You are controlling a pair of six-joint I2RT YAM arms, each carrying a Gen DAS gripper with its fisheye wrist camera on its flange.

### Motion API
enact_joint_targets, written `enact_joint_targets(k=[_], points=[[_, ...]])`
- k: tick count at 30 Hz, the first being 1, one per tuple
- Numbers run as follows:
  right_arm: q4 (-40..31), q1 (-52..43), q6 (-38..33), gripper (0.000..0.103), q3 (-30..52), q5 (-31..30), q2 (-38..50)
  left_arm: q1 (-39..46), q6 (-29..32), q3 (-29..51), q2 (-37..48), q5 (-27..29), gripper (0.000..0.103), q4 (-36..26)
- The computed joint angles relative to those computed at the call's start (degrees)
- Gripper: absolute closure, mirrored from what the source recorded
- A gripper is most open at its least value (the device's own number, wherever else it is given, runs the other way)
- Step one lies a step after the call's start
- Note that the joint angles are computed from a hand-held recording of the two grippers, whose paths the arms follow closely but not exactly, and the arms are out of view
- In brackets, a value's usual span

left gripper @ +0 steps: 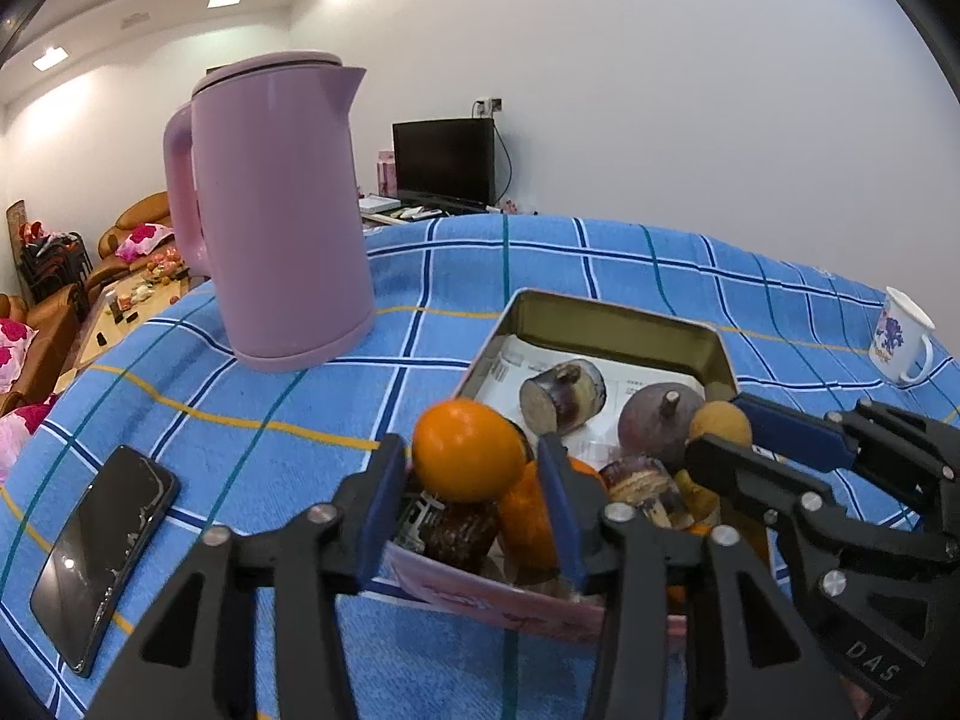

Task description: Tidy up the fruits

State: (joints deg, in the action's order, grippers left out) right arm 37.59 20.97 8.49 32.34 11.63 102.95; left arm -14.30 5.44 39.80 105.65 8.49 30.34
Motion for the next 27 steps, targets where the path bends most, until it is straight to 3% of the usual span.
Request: enact_joint_targets(k=[4, 14, 20, 27], points=[[1.0, 0.33, 0.13, 0.061, -0.88, 0.56, -0.38, 0.0, -0.13, -1.43, -0.94, 0.28, 0.039, 1.46], [3.75, 0.43, 2.55, 0.058, -5.82, 5.41, -4.03, 0.75, -2.62, -4.84, -3.79, 1.75, 0.03, 5.9], [3.65, 0.46, 3.91, 0.049, -8.69, 8.08, -7.19, 0.54, -3.14, -6.14, -5.3, 2.1, 0.029, 6.77], [2.64, 0.56, 4.75, 0.048, -12.02, 9.78, -11.97, -0.47, -3.54, -7.69, -7.09, 1.79, 0.025, 7.47]])
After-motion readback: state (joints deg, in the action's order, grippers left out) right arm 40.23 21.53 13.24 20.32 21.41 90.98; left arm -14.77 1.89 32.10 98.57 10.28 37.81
